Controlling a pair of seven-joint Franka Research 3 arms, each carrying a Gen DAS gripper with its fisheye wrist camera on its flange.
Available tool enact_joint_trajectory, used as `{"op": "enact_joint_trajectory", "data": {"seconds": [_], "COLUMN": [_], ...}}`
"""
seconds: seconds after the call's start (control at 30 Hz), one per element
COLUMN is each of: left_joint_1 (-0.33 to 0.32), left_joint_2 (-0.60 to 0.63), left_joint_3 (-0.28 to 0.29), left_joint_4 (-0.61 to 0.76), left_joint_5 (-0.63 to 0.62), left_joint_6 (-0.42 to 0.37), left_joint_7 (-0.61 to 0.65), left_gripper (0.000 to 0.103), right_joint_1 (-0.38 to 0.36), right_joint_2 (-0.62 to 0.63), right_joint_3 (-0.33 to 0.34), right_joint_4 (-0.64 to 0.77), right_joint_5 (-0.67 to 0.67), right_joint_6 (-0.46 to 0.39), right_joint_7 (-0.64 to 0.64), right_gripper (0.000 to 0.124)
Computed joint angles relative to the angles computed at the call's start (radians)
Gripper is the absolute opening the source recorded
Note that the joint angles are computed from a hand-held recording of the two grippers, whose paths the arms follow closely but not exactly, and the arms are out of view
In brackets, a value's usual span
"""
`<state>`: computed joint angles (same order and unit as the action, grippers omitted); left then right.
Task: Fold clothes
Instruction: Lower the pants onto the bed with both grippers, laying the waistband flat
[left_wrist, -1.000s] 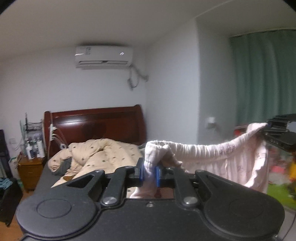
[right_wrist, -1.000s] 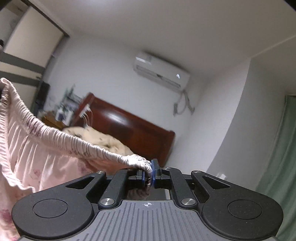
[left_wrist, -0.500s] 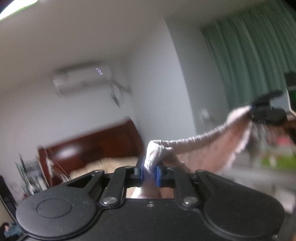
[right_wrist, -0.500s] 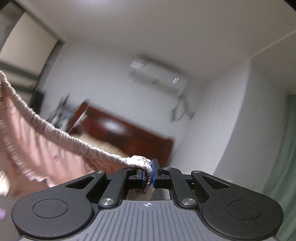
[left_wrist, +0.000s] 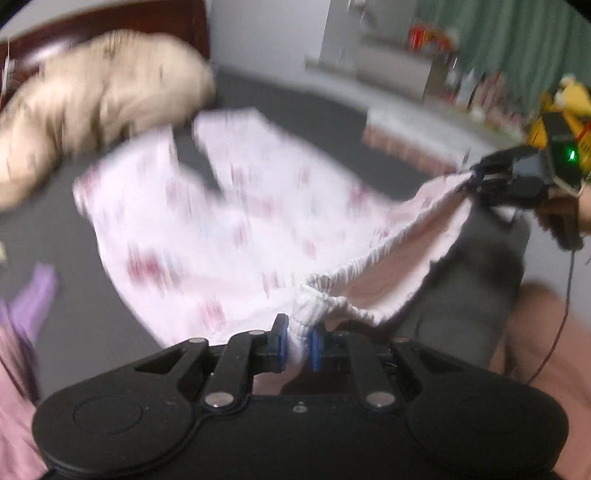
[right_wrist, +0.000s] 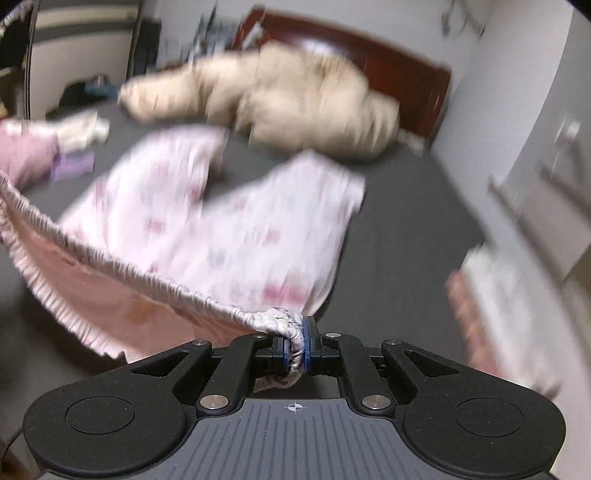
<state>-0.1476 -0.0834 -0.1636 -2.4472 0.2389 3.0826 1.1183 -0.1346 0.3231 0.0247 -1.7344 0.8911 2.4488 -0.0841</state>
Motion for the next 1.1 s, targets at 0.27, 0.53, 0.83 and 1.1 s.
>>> {"op": "enact_joint_trajectory", "data": {"seconds": [0.27,0.53,0.83,1.1], "left_joint_1": [0.095,0.040,-0.062,-0.160], "left_joint_2": [-0.055,-0.106,0.097,0.147], "left_joint_3": [-0.162,-0.261,-0.220,-0.119], "left_joint_4": [-0.004,-0.004,0.212,0.260], "left_joint_5": [0.602,0.787,0.877,0.859], "left_joint_6": [-0.111,-0.292,-0.541,-0.649], "left_joint_7": [-0.668,-1.312,-1.505,-1.630], "left_gripper": [0.029,0.042,0.045,0.031], "right_joint_1": [-0.013,-0.017,-0.015,0.005], "right_joint_2": [0.011,0.018,-0.009,-0.029], "right_joint_3": [0.024,0.011,0.009,-0.006], "right_joint_4": [-0.081,-0.067,-0.112,-0.148], "right_joint_5": [0.084,0.118,0.186,0.171], "right_joint_6": [0.100,0.066,0.077,0.100], "right_joint_7": [-0.074,0.029,0.083,0.109], "right_gripper": [0.008,0.008,0.008,0.008]}}
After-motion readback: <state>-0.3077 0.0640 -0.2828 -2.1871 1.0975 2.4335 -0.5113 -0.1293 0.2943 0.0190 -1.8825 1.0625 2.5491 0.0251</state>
